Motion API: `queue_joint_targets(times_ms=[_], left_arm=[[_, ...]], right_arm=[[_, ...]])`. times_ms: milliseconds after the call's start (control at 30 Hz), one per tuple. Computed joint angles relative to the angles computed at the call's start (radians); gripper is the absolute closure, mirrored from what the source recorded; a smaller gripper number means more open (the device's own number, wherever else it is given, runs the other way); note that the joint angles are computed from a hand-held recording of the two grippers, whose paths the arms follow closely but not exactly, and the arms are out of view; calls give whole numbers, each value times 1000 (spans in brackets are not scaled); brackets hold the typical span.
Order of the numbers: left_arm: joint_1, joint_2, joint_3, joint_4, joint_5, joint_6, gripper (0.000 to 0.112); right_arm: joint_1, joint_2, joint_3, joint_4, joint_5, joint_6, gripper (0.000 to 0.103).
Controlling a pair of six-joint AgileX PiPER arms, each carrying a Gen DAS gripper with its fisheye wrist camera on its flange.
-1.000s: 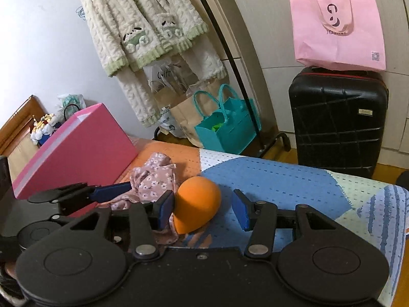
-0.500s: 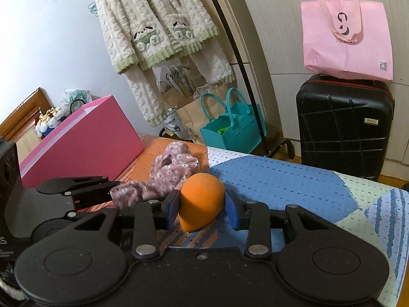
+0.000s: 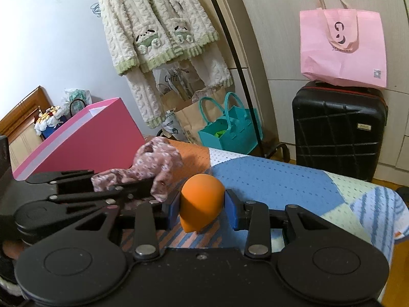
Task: Organize soft objects
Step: 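Carry the scrunchie and orange sponge with both grippers over the shoebox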
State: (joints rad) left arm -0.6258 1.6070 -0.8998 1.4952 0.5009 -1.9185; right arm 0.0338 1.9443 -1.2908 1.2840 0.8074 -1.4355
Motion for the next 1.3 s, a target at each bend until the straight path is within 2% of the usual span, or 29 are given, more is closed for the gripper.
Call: queue_joint_targets(times_ms=[133, 400, 500, 600, 733, 900, 1000, 1300], left_arm=[[-12, -74, 58, 0, -24, -37, 95], [-35, -220, 165, -56, -84, -21, 95], [-33, -272, 194, -138, -126, 63, 95], [-33, -322, 215, -332, -153, 254, 95], [-85, -380, 238, -485, -96, 403, 95], [-100, -485, 280, -731, -91, 652, 95], [-116, -554, 298, -868, -62, 782, 94], [-191, -778, 333, -1058, 109, 937, 93]], right_arm=[[1, -85, 85, -9, -32, -5, 61], [-26, -255, 287, 68, -19, -94, 61], [-20, -317, 339, 49, -36, -73, 61], [-4, -374, 378, 7, -67, -12, 61], [11, -440, 423, -57, -85, 77, 61], [36, -524, 487, -107, -103, 136, 61], [57, -579, 523, -145, -109, 183, 61], [148, -767, 601, -266, -106, 354, 61]])
